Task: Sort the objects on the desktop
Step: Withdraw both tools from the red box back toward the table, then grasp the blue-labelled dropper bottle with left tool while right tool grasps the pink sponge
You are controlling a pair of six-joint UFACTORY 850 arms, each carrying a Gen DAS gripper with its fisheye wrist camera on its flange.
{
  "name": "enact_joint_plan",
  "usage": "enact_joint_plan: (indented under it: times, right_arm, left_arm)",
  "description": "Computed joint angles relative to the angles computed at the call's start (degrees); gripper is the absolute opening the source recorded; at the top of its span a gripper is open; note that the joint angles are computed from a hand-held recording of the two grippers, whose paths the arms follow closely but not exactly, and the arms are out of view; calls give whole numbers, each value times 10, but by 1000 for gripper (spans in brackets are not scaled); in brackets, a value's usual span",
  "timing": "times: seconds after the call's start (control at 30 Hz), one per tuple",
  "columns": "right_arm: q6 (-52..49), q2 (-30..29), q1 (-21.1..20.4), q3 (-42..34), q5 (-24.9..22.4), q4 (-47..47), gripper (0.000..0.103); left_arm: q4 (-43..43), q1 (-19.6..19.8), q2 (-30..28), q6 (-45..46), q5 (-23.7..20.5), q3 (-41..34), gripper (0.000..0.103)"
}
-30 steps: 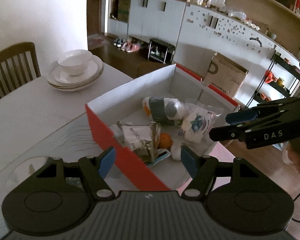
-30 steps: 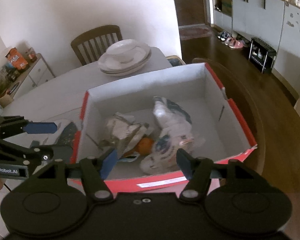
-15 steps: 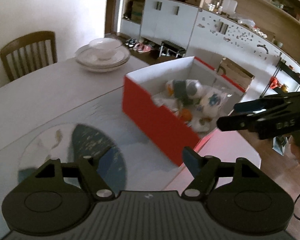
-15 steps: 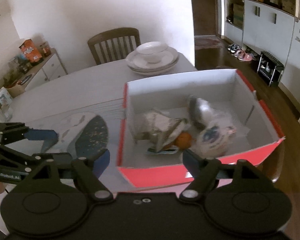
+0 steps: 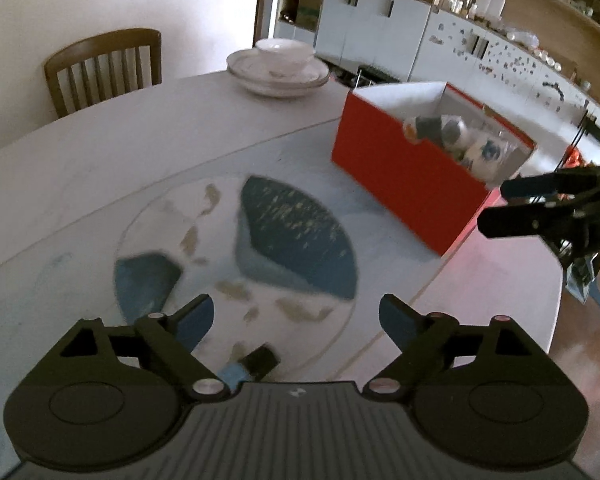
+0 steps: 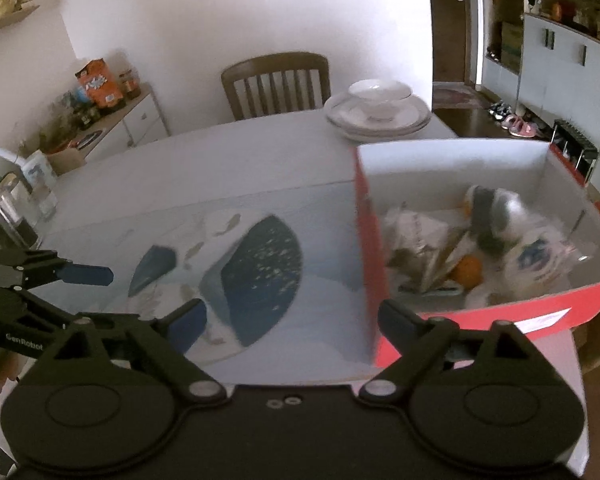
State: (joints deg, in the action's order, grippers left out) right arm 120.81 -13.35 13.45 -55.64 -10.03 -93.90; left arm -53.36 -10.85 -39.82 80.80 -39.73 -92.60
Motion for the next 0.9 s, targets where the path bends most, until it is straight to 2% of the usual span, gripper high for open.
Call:
enact_joint_plan:
  times: [0.07,0.1,0.33,0.53,0.9]
  right_arm:
    - [-4,-12,8,-9,-1,12,96]
    - [-13,-19,12,-14,-1,25,96]
    - [-71,-51,40,-37,2,92,96]
    - [-111,-71,67,-48,-5,146,96]
    - [-123,-110,108,-67,1,134,95]
  left_arm:
    - [4,6,-2,15,0,6,102]
    - [3,9,-3,26,-2,8,103]
    - [13,25,-19,59,-4,9,103]
    - [33,30,-54,42,3,-29,103]
    - [52,32,-89,14,-12,-78,102]
